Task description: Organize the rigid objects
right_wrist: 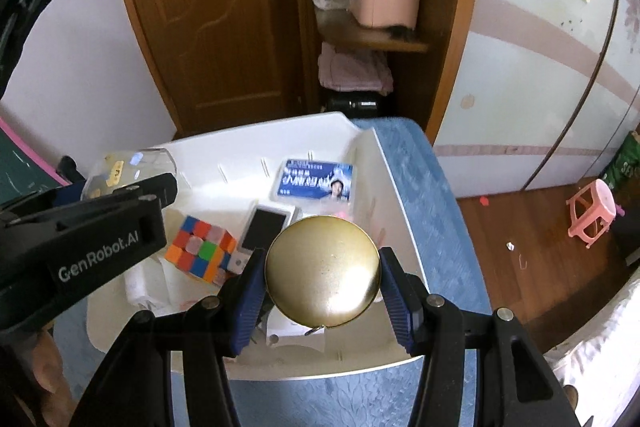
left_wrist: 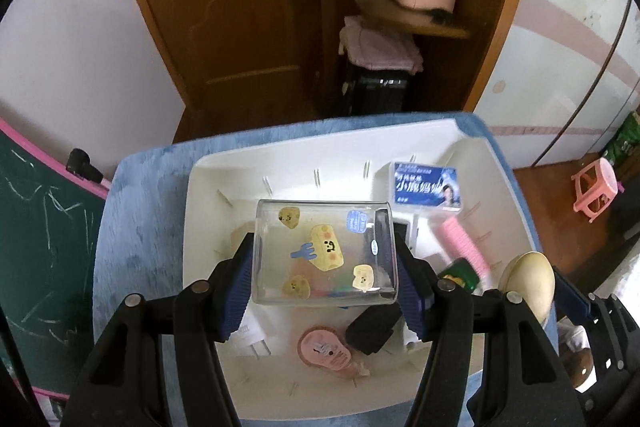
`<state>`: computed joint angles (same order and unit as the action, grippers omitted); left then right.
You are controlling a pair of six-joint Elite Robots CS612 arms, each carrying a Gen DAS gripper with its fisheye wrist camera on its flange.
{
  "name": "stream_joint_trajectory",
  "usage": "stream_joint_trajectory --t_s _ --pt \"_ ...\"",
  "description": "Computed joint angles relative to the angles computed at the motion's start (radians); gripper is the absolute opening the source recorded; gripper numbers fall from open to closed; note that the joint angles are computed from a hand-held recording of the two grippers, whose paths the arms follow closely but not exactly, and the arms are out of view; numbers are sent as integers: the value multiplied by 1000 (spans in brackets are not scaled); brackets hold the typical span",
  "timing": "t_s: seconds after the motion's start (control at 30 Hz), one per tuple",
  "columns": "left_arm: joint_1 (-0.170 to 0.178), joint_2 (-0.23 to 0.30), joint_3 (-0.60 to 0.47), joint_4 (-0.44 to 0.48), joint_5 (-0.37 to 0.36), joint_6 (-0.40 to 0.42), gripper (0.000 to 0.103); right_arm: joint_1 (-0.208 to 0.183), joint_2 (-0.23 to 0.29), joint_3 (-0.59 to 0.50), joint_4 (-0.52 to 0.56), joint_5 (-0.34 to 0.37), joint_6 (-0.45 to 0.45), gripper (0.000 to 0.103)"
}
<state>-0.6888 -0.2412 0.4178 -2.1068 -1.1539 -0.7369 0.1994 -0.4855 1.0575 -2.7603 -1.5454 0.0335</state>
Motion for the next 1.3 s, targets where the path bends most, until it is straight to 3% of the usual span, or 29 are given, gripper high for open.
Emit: stream_joint_trajectory --t_s 0.27,0.37,0.53,0.8,1.3 --pt "11 13 -26 52 -86 -24 67 -1 19 -33 93 30 -19 57" --pt "13 0 -1 35 -120 -25 76 -2 14 -23 89 55 -24 70" --pt "4 -35 61 -10 -84 -9 81 -2 -5 16 38 68 -31 80" --pt "-3 -112 182 -56 -78 -38 81 -6 -54 90 -7 68 -36 80" --pt "-58 -302 469 -176 7 -82 81 -16 -213 329 -176 76 -77 80"
